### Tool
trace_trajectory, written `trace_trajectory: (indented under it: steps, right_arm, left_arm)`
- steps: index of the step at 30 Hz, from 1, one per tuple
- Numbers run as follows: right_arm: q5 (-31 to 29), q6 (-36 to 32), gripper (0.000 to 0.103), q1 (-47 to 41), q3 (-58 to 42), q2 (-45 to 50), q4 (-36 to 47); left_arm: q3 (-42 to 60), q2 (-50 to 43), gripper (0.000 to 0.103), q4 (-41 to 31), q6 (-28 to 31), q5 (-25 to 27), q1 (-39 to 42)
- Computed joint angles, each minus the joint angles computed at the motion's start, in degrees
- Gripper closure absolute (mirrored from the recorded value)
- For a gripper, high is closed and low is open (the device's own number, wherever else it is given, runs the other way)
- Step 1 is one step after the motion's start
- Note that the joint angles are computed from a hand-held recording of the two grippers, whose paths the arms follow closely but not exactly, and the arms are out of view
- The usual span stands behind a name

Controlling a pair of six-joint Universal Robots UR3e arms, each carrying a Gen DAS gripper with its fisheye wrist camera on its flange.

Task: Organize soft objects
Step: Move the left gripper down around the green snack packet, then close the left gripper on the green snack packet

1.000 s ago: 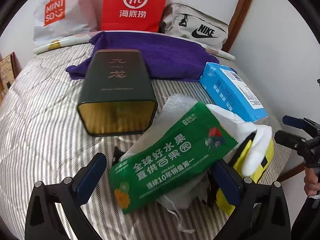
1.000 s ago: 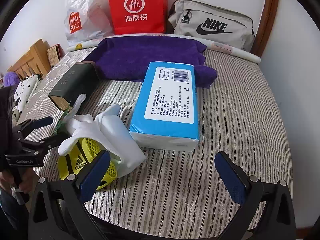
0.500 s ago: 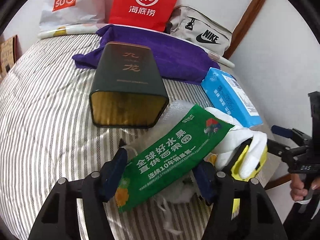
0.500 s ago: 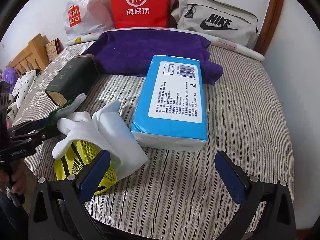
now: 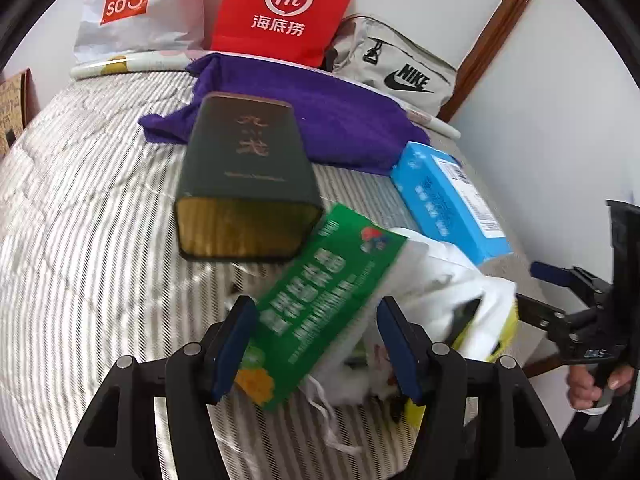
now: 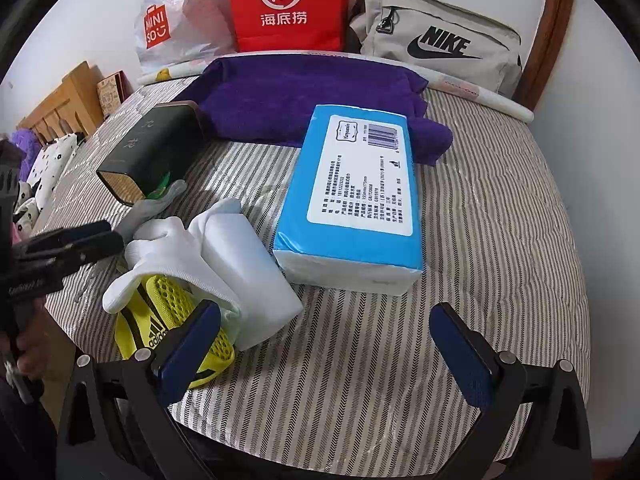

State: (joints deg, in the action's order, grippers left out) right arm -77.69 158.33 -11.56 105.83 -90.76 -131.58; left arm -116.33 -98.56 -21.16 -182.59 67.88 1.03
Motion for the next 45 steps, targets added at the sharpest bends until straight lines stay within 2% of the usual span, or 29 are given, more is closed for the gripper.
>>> trace_trajectory:
  steps: [1, 4, 7, 10, 15, 20, 25, 28, 31, 37, 42, 45]
  right_arm:
    - [0.15, 0.07, 0.0, -0.14, 0.0, -0.12, 0.07]
    - [0.97, -0.13, 0.0, -0.76, -0.16, -0.26, 0.52]
    - [1.01, -0.1, 0.0, -0.85, -0.58, 0.22, 0.56]
    - [1.3, -0.06, 0.0, -0.93, -1.09, 0.62, 1.01]
    - [2.28, -0.88, 0.0, -1.05, -1.7, 0.3, 2.37]
    - [2.69, -1.78, 0.0, -1.53, -1.96, -0.16, 3.45]
    - [2.93, -1.54, 0.0, -1.83, -2.61, 0.62, 4.44]
    - [3.15, -1.42, 0.0, -1.83, -2.67, 0.89, 4.51]
    - [3.07, -1.25, 0.0, -1.55, -3.02, 1.5, 4.46]
    - [2.33, -1.27, 0.0, -0.92, -2.59, 1.44, 3.87]
    - [1.41, -0.62, 0.0, -0.74, -2.47, 2.17, 3.49]
    - [1.27, -0.48, 0.0, -0.53, -2.79, 2.8, 3.63]
  left_arm:
    - [0.34, -0.05, 0.042, -0.57, 0.53, 0.08, 0.1]
    - [-1.34, 1.31, 0.042, -1.08, 2.87, -5.61, 2.6]
    - [-2.08, 2.03, 0.041, -0.49, 2.65, -4.57, 2.64]
    - [-2.0, 2.22, 0.041, -1.73, 2.7, -6.0, 3.78]
    - [1.79, -0.85, 0.04, -3.05, 2.01, -2.85, 2.39]
    - [1.34, -0.32, 0.04, -4.33, 3.31, -9.53, 5.37]
    - [0.87, 0.97, 0.037, -5.23, 3.23, -10.09, 6.13]
    - [-1.37, 2.3, 0.033, -4.73, 3.62, -14.37, 8.56]
    - [0.39, 1.17, 0.033, -3.96, 2.35, -8.52, 6.49]
    - [4.38, -3.62, 0.033, -3.79, 5.48, -4.27, 3.86]
    - [5.38, -5.79, 0.033, -6.43, 12.3, -8.65, 4.95]
    - [5.92, -6.11, 0.033, -7.38, 14.3, -10.26, 4.77]
